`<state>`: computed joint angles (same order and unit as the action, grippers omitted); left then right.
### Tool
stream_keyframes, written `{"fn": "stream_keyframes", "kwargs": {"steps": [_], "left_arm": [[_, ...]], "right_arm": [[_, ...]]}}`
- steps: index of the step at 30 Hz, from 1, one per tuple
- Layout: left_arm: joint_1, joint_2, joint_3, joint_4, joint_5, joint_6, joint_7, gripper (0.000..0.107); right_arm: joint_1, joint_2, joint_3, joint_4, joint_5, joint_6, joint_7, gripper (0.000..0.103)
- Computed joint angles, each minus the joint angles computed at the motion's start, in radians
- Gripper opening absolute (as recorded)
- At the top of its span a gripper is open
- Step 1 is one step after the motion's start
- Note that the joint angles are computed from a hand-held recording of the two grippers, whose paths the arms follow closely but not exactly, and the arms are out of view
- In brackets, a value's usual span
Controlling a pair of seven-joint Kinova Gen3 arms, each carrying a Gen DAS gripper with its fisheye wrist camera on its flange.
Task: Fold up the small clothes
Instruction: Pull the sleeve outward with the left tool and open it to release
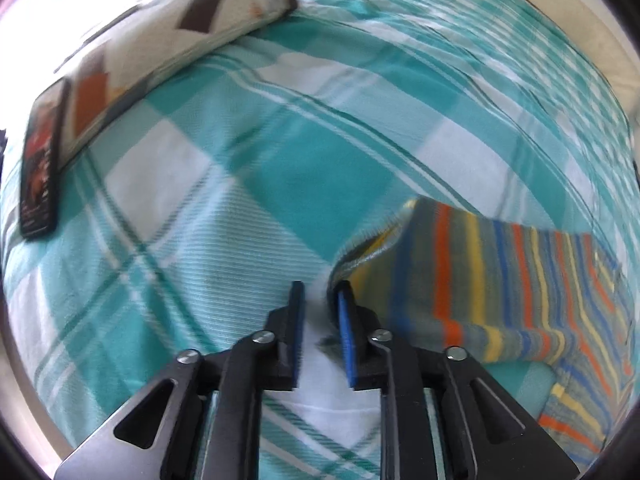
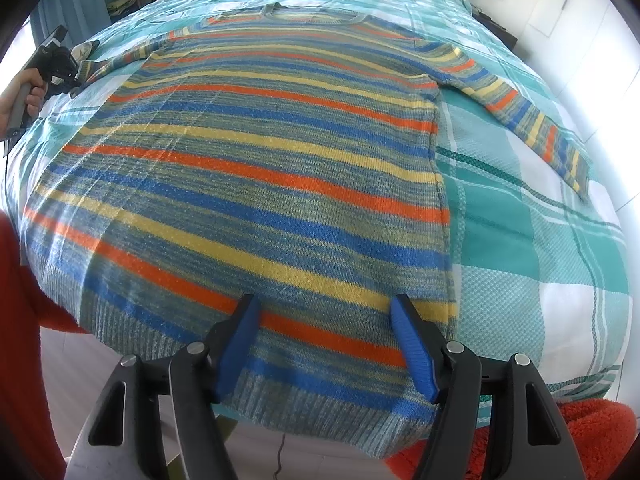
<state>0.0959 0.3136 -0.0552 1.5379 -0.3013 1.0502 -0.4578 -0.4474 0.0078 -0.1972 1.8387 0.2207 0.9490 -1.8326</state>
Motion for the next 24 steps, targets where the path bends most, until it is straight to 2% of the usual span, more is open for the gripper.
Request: {"fn": "stream_keyframes", "kwargs": {"steps": [3,5,7,9,11,14,16,17,18,20,22,24], "left_arm": [[-0.014,-0.085,-0.037,0.096,0.057,-0.08,-0.005,0.021],[-0.073,-0.159,0.002,0.174,0.116,-0.161,-0.041,0.022],[-0.114,-0.212,0.02,0.242,0.197,-0.243,-0.119,0.028],[-0.153,-0.234,0.06,0.301,0.254,-0.324,-0.193,0.038],[-0.119,-0.217,0.047,0.31,0.245,-0.366,-0.214,0.042],[-0.095,-0.199,0.045,0.324,0.213,-0.442,-0.169,0.044],[-0.081,-0.182,0.027,0.329,0.206,-0.479,-0.132,0.041],[-0.088,-0.172,0.028,0.328,0.217,-0.481,-0.126,0.014],[-0.114,-0.161,0.045,0.323,0.237,-0.472,-0.137,0.002],[-0.127,-0.16,0.057,0.309,0.229,-0.437,-0.128,0.002],[-0.066,-0.157,0.018,0.267,0.16,-0.355,-0.116,0.002],[-0.042,-0.148,0.01,0.23,0.108,-0.277,-0.119,0.002]], "right_arm": [[0.005,-0.003,0.004,0.006,-0.01,-0.01,0.011,0.068],[0.006,-0.006,0.003,0.01,-0.012,-0.012,0.011,0.068],[0.007,-0.004,0.003,0.011,-0.011,-0.012,0.01,0.068],[0.004,-0.001,0.0,0.008,-0.005,-0.008,0.004,0.069],[-0.002,0.004,-0.004,0.005,0.009,-0.002,-0.009,0.069],[-0.013,0.008,-0.008,0.001,0.029,0.007,-0.03,0.07],[-0.02,0.01,-0.01,0.0,0.04,0.011,-0.043,0.07],[-0.022,0.011,-0.011,-0.001,0.044,0.014,-0.048,0.07],[-0.024,0.011,-0.01,-0.002,0.044,0.015,-0.05,0.07],[-0.025,0.011,-0.009,-0.002,0.043,0.014,-0.048,0.07],[-0.025,0.01,-0.008,0.0,0.043,0.013,-0.047,0.07],[-0.026,0.008,-0.008,0.004,0.045,0.011,-0.046,0.07]]}}
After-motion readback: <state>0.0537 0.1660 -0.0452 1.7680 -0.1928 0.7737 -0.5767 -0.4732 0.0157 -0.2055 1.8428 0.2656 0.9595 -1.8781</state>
